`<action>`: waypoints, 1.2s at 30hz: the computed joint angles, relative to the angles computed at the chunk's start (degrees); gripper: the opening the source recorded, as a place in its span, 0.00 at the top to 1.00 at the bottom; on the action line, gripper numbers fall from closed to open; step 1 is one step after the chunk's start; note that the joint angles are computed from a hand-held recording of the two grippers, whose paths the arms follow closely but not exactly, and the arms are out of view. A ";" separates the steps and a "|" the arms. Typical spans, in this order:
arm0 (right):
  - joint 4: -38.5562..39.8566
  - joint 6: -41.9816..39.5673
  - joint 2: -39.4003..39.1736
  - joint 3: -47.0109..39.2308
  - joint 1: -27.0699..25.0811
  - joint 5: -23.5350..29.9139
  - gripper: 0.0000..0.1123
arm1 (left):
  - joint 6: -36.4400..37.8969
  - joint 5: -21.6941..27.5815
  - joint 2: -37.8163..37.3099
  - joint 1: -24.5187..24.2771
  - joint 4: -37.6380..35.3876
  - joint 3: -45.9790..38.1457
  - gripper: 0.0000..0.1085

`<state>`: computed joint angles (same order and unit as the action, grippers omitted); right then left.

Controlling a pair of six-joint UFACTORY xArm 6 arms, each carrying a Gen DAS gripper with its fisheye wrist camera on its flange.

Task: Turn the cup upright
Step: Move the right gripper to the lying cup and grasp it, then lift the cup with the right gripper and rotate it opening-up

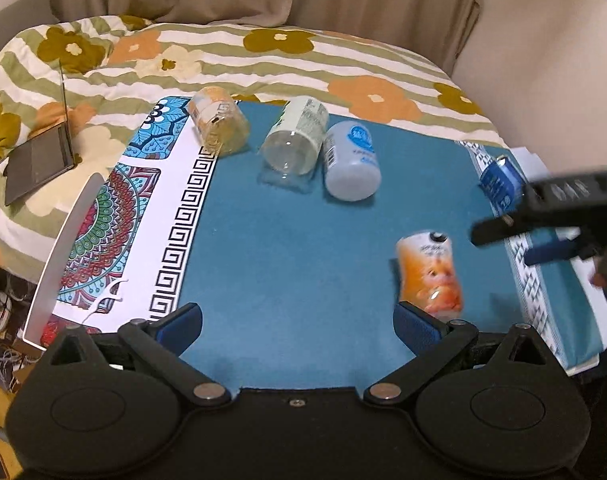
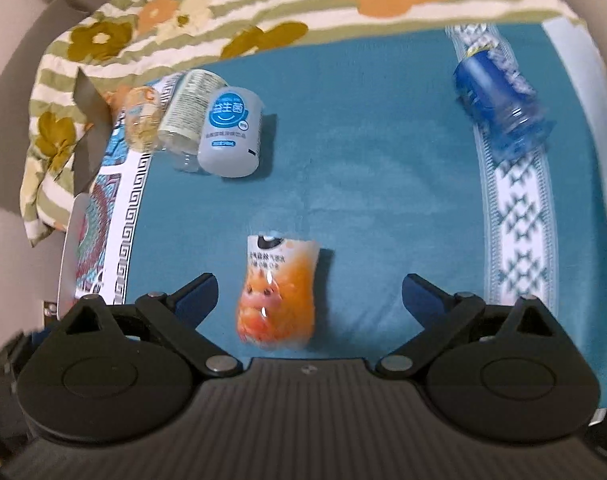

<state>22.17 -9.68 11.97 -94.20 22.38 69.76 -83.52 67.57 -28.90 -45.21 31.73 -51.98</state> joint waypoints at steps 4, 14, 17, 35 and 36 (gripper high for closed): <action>-1.01 3.63 4.42 -3.52 2.05 1.06 0.08 | 3.24 -2.60 -3.34 0.57 -0.27 4.53 0.05; -3.61 7.93 9.70 -7.09 3.91 2.54 0.23 | 7.83 -7.60 -9.19 4.33 -2.51 11.64 0.05; -3.39 8.32 10.53 -7.89 3.82 3.36 0.30 | 8.97 -8.12 -9.80 5.35 -3.12 12.35 0.05; -1.61 3.42 -2.63 6.05 3.84 -10.18 0.40 | 12.38 -8.10 -9.19 7.05 -4.15 10.24 0.05; -1.90 3.21 -4.87 8.85 4.19 -14.17 0.40 | 12.44 -8.09 -9.31 7.12 -3.98 10.22 0.05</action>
<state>20.27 -6.47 7.11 -85.35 26.56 55.59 -71.09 59.47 -38.22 -38.10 27.75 -41.75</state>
